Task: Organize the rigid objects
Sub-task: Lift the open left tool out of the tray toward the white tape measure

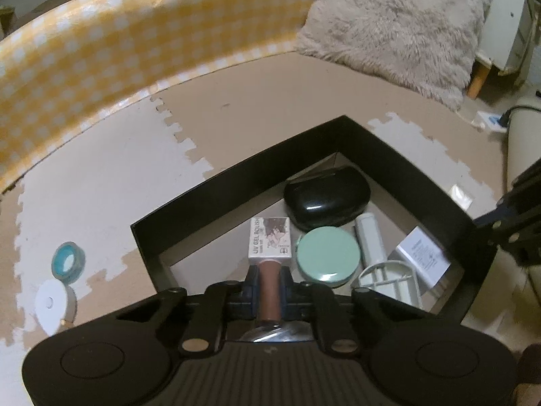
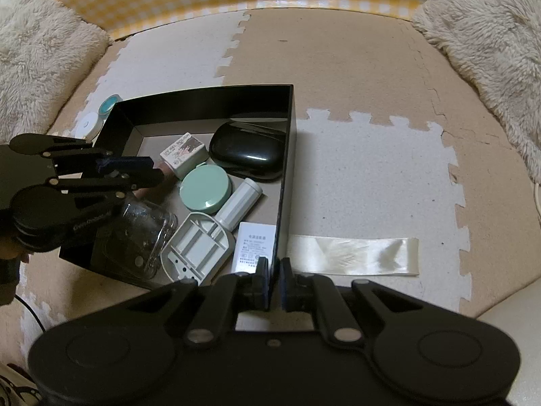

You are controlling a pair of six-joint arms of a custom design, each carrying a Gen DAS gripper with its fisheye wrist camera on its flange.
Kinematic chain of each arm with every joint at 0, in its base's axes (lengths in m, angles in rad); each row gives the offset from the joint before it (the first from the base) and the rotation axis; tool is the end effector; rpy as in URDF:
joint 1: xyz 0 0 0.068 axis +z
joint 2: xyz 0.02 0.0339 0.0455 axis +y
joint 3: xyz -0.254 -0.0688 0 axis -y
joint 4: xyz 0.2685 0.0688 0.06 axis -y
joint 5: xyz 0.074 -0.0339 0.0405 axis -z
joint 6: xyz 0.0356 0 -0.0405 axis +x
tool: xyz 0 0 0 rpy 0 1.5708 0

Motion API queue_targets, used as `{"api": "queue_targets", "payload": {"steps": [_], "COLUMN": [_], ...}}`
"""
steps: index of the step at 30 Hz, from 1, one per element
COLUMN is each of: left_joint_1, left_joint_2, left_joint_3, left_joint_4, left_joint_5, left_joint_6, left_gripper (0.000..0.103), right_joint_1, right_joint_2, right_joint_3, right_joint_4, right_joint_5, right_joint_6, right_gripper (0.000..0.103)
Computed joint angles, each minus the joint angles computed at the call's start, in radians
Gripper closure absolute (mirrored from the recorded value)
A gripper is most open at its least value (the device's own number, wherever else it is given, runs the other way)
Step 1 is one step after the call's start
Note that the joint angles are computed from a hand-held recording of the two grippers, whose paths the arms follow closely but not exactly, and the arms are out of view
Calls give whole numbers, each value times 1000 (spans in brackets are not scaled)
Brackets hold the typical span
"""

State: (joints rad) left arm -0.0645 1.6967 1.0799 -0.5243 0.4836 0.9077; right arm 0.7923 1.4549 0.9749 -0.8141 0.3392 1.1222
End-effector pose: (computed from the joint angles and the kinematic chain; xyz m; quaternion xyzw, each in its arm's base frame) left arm 0.3478 -0.0391 0.1632 0.4883 0.8149 -0.1288 0.2846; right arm 0.2092 0.1952 0.1915 0.1833 0.9592 0.0149 0.2149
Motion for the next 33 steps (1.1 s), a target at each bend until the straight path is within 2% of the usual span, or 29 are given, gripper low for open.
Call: {"api": "queue_targets", "payload": {"steps": [4,13,20,21,28,33], "left_joint_1": [-18,-22,-26,-25,-6,6], "left_joint_2": [-9,28,13,11,-29,-76], "left_joint_3": [-49,-35,-41,-38,-29,-34], "left_joint_4": [99,105,91,81,28,8], "left_joint_5": [-36,41,41,38,53,80], "left_joint_6": [8,-15,-33,-36,-56,-69], "left_gripper": [91,90,88,86,46,23], "right_joint_1": [0,1,2,2,2,2], "right_joint_2": [0,1,2,3,2,3], "right_joint_3": [0,1,2,2,2,3], "right_joint_4": [0,-2,-2,-2,-2,-3], "right_joint_5": [0,1,2,2,2,2], "right_joint_6": [0,-1,0,-1,-2,0], "right_gripper": [96,96,96,96,96,96]}}
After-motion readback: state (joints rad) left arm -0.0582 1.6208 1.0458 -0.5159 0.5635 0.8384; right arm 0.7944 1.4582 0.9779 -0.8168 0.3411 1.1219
